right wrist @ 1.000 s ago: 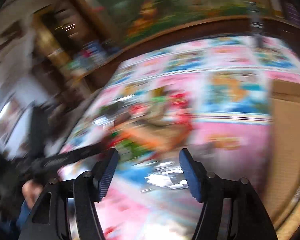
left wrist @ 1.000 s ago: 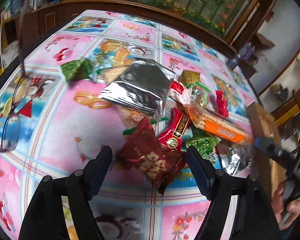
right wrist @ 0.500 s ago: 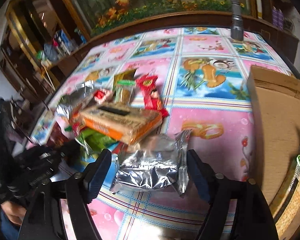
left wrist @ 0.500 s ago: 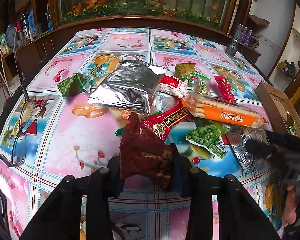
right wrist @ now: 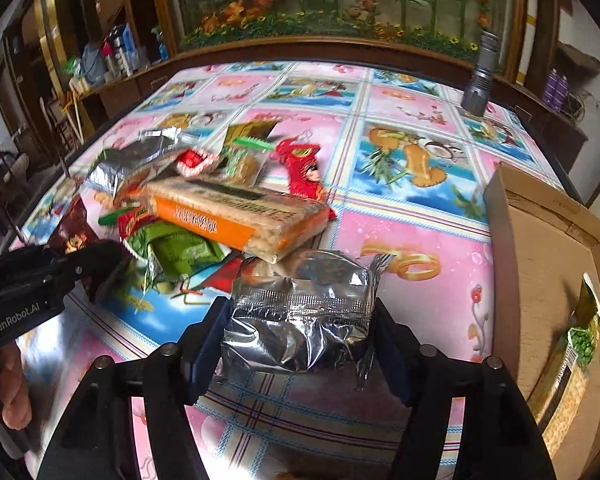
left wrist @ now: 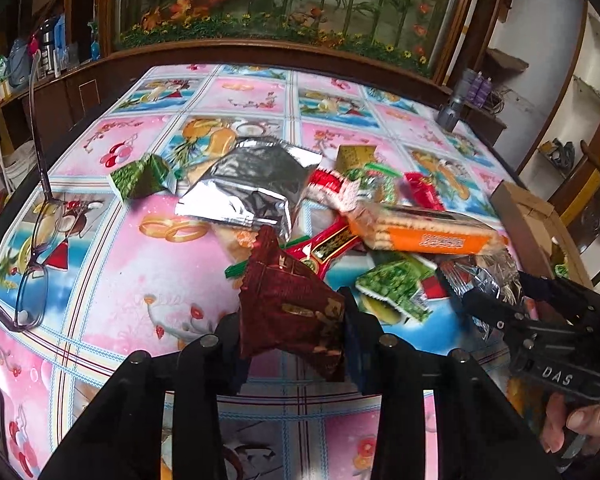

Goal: Organize snacks
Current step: 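Carry both snacks to the cardboard box and release them inside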

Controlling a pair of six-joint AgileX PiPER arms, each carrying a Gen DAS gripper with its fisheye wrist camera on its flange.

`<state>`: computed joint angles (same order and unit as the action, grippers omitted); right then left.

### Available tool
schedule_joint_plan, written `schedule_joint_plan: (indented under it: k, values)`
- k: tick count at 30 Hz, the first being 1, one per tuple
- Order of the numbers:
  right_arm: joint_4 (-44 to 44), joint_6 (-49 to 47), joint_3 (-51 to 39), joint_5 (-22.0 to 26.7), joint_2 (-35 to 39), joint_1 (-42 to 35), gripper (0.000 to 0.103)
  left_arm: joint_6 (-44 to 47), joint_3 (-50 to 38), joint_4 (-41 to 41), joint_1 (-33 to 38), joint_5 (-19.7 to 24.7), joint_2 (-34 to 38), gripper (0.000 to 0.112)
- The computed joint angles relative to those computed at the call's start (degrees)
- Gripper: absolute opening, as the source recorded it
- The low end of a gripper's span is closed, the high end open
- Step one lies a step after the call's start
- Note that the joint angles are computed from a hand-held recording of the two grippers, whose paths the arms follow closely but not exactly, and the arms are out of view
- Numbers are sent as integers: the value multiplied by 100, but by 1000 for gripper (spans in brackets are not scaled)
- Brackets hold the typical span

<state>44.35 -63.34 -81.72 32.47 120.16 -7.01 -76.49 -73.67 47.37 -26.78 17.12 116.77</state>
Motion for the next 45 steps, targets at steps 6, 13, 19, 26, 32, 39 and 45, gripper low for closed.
schedule_joint_plan:
  k: [6, 13, 19, 26, 32, 39, 45]
  values:
    - [838, -440, 29, 165, -145, -280, 72, -502, 109, 528, -13, -138, -98, 37]
    - [2269, -1518, 281, 626, -415, -678, 72, -1082, 192, 1161, -86, -173, -164, 37]
    - [2289, -1258, 52, 883, -310, -872, 72, -1227, 204, 1329, -114, -211, -189, 37]
    - [2374, -1112, -148, 1172, -220, -1058, 72, -1836, 304, 1976, -188, -298, -286, 37]
    - [2451, -1186, -135, 1247, -245, -1100, 72, -2023, 294, 2153, -239, -267, -311, 37]
    - [2502, -1146, -189, 1322, -227, -1207, 72, -2043, 281, 2198, -318, -243, -399, 37]
    - [2541, -1049, -289, 1376, -197, -1325, 72, -1825, 236, 1982, -374, -257, -440, 37]
